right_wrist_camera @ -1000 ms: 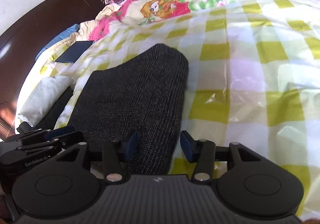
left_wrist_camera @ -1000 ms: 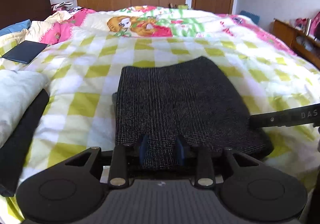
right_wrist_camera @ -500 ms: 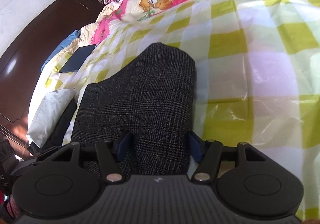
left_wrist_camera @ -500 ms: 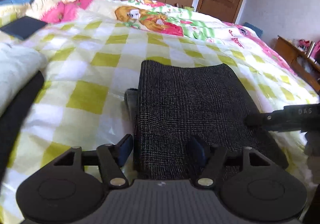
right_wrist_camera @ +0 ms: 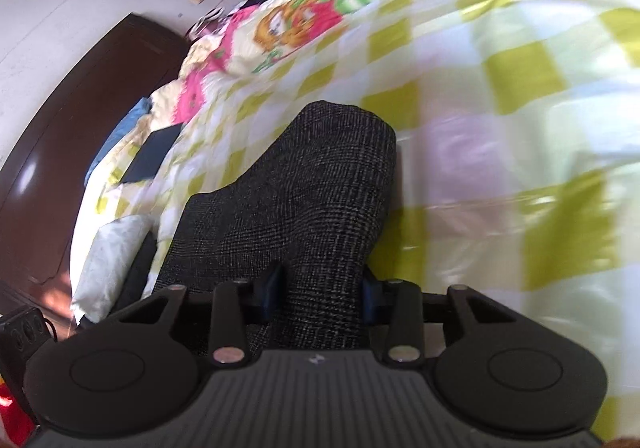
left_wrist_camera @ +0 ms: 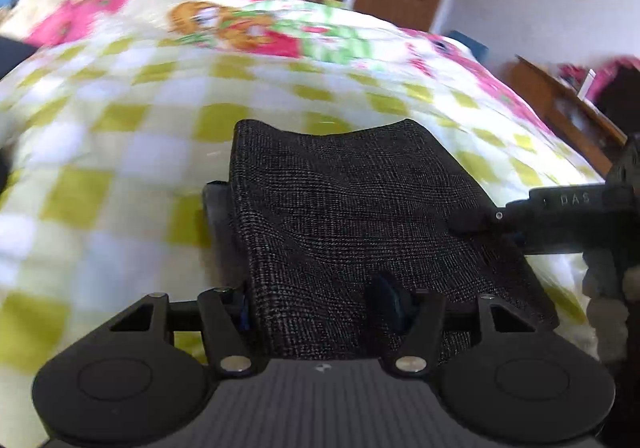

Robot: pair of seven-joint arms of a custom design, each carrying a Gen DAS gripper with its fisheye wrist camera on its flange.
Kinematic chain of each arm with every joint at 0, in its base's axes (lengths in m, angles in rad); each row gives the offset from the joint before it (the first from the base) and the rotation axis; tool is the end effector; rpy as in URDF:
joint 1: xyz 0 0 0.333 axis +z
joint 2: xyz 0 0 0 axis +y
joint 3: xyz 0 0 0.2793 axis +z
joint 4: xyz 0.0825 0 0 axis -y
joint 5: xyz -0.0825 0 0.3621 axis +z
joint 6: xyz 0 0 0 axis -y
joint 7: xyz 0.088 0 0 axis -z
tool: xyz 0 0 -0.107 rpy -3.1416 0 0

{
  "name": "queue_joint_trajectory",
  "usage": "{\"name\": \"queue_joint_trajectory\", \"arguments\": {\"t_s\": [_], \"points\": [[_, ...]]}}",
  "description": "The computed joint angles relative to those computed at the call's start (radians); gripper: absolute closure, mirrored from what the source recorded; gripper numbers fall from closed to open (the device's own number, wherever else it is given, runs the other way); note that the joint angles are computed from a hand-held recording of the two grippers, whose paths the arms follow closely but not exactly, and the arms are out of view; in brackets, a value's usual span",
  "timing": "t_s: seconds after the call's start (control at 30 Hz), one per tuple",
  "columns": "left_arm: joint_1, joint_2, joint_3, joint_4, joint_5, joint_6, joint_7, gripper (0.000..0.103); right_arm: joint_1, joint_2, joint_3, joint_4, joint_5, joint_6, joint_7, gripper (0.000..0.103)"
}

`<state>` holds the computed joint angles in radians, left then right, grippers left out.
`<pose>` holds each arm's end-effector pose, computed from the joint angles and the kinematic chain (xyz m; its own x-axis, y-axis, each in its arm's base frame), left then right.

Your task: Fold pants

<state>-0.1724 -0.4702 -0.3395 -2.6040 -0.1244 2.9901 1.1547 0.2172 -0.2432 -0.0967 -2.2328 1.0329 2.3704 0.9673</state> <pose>0.3836 -0.2139 0.4812 -0.1211 -0.9588 0.2571 -0.7079 -0.0981 -0.6994 0.4965 0.0678 0.4902 0.2498 -0.7316 -0.6343 -0.8676 0.1217 -0.4821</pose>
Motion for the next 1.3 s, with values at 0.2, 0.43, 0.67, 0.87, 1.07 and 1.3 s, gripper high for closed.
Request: {"name": "queue_joint_trajectory", "arguments": {"t_s": [0.2,0.43,0.67,0.87,1.07,1.3], "points": [[-0.026,0.203,-0.013,0.173,0.018,0.052,0.036,0.035,-0.045,-0.020,-0.027,-0.027,-0.070,0.067,0.038,0.064],[-0.036,0.276,-0.045,0.257,0.133,0.020,-0.018,0.034,-0.077,0.019,-0.036,0.019,-0.143,0.088,0.054,0.063],[0.097,0.172,-0.148,0.208,0.316,-0.043,-0.266,0.032,-0.049,-0.168,-0.022,-0.157,-0.270,0.242,0.099,0.061],[0.107,0.103,-0.159,0.183,0.405,-0.120,-0.380,0.029,0.013,-0.280,-0.017,-0.261,-0.360,0.339,0.141,0.061],[0.086,0.073,-0.164,0.187,0.449,-0.130,-0.424,0.031,0.094,-0.352,-0.070,-0.301,-0.434,0.337,0.177,0.061],[0.090,0.114,-0.179,0.226,0.501,-0.156,-0.464,0.036,0.129,-0.382,-0.112,-0.334,-0.530,0.343,0.257,0.061]]}}
